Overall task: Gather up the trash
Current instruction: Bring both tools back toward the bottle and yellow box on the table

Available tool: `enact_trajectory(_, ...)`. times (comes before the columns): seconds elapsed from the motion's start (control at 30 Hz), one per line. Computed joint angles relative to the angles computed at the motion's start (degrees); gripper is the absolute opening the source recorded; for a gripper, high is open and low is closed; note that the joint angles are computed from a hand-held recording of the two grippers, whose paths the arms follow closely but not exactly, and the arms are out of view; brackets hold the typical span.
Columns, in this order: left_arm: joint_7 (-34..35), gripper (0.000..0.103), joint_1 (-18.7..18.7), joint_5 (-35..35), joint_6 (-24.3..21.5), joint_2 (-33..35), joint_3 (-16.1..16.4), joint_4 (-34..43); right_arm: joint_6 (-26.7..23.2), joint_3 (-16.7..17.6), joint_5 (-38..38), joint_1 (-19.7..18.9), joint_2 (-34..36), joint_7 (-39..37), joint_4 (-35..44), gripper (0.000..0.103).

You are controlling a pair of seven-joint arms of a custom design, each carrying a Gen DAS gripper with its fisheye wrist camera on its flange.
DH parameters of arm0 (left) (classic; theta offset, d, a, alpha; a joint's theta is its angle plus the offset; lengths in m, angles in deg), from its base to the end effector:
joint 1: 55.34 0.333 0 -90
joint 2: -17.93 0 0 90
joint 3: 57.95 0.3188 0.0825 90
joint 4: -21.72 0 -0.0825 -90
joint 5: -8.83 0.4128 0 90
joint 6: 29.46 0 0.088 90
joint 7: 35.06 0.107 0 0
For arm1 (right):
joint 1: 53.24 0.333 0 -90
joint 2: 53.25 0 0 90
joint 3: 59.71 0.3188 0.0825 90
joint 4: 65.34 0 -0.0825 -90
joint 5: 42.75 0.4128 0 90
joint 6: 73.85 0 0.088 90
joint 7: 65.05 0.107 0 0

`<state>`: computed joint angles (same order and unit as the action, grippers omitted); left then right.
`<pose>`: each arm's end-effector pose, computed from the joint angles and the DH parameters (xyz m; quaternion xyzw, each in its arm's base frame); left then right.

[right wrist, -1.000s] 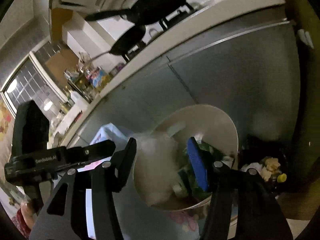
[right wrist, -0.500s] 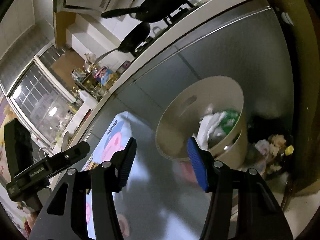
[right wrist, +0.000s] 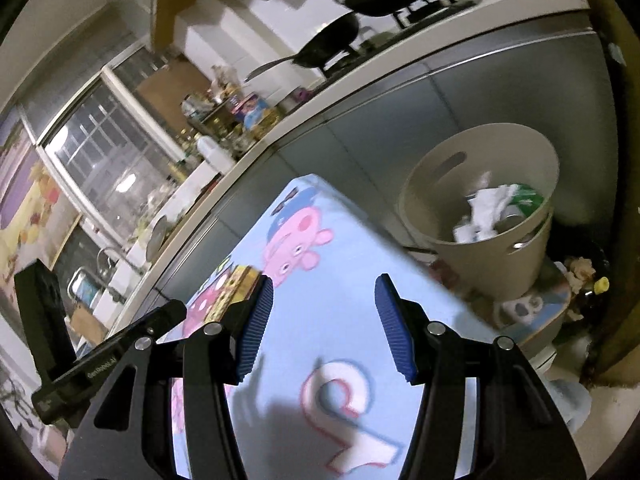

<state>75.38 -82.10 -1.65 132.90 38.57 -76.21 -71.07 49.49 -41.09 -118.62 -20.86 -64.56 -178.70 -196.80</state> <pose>0.5512 -0.4890 0.5192 -0.2874 0.8557 -0.4088 0.1346 0.3595 0.3871 0.4476 -0.2181 0.8091 -0.2784 0.4693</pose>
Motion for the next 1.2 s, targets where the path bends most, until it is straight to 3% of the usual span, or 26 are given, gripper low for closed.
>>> enact_trajectory(0.23, 0.63, 0.074, 3.04, -2.14, 4.41, -3.9, 0.36, -5.93, -0.18, -0.39, -0.01, 1.3, 5.12, -6.06, 7.22, 0.053)
enact_trajectory(0.6, 9.32, 0.074, 8.66, -12.62, 7.26, -7.15, -3.16, -10.32, -5.26, -1.79, 1.31, 6.02, 12.67, -12.82, 17.84, 0.053)
enact_trajectory(1.03, 12.18, 0.074, 9.73, -17.12, 8.1, -8.5, -1.7, -12.47, -6.86, -4.91, 2.88, 10.45, 17.89, -14.43, 24.21, 0.054)
enact_trajectory(1.2, 14.61, 0.079, 10.43, -19.73, 7.82, -9.65, -2.59, -13.7, -10.23, -4.82, 3.81, 11.92, 18.48, -12.8, 24.84, 0.055)
